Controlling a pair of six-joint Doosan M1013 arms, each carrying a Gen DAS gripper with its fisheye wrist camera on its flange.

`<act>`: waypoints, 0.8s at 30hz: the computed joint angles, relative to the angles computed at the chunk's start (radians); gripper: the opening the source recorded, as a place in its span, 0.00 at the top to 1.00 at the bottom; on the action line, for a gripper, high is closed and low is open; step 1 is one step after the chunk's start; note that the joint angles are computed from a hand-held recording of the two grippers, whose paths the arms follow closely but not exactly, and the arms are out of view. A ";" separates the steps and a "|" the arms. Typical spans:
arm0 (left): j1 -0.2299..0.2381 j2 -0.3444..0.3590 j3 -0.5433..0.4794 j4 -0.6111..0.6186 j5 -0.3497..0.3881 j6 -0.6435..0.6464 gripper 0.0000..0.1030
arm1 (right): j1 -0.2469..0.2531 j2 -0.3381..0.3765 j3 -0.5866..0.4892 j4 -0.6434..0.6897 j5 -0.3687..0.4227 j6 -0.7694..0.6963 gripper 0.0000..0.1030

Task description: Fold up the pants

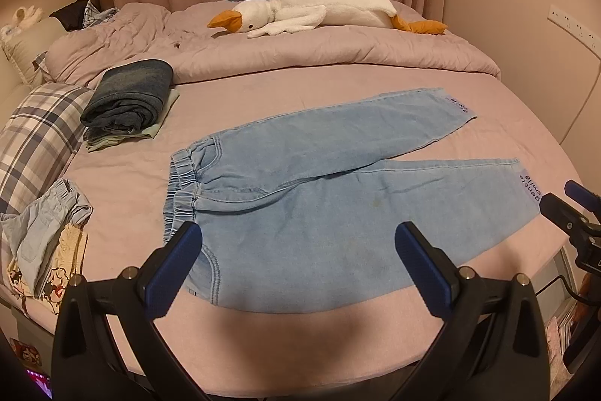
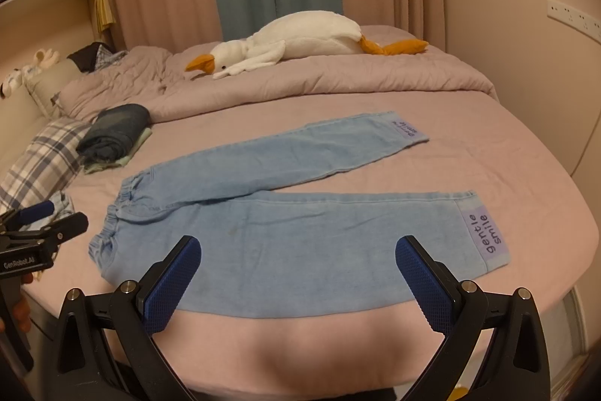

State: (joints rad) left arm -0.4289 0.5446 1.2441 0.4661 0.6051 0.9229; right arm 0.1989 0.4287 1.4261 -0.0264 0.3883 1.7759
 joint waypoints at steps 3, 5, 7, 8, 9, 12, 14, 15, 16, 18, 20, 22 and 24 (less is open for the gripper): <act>-0.002 0.001 -0.002 0.008 0.010 0.002 0.00 | 0.001 0.001 -0.001 -0.004 0.001 0.005 0.00; -0.002 0.000 0.000 0.015 0.002 -0.006 0.00 | 0.001 0.001 -0.001 -0.003 0.000 0.004 0.00; -0.002 0.000 0.002 0.018 -0.006 -0.010 0.00 | 0.001 0.001 -0.001 -0.004 0.000 0.002 0.00; -0.002 0.000 0.001 0.014 -0.004 -0.006 0.00 | 0.002 0.001 0.000 -0.011 0.000 0.007 0.00; -0.003 0.004 -0.006 0.018 0.019 0.012 0.00 | 0.003 0.001 0.000 -0.020 0.001 0.013 0.00; 0.005 0.007 -0.008 -0.044 0.006 0.063 0.00 | 0.006 0.003 -0.001 -0.039 0.002 0.022 0.00; 0.020 0.008 -0.003 -0.124 -0.026 0.103 0.00 | 0.008 0.004 0.000 -0.049 0.000 0.024 0.00; 0.033 0.008 0.006 -0.190 -0.061 0.121 0.00 | 0.009 0.004 0.003 -0.051 -0.006 0.021 0.00; 0.045 0.007 0.016 -0.247 -0.093 0.138 0.00 | 0.010 0.005 0.007 -0.047 -0.016 0.003 0.00; 0.077 0.011 0.038 -0.415 -0.156 0.203 0.01 | 0.015 0.010 0.009 -0.049 -0.029 -0.029 0.00; 0.111 0.017 0.060 -0.611 -0.200 0.287 0.01 | 0.024 0.020 0.006 -0.038 -0.035 -0.092 0.00; 0.127 0.014 0.084 -0.721 -0.225 0.288 0.01 | 0.035 0.036 0.001 0.004 -0.034 -0.201 0.00; 0.142 0.001 0.127 -0.695 -0.258 0.194 0.01 | 0.045 0.052 -0.003 0.114 -0.039 -0.380 0.00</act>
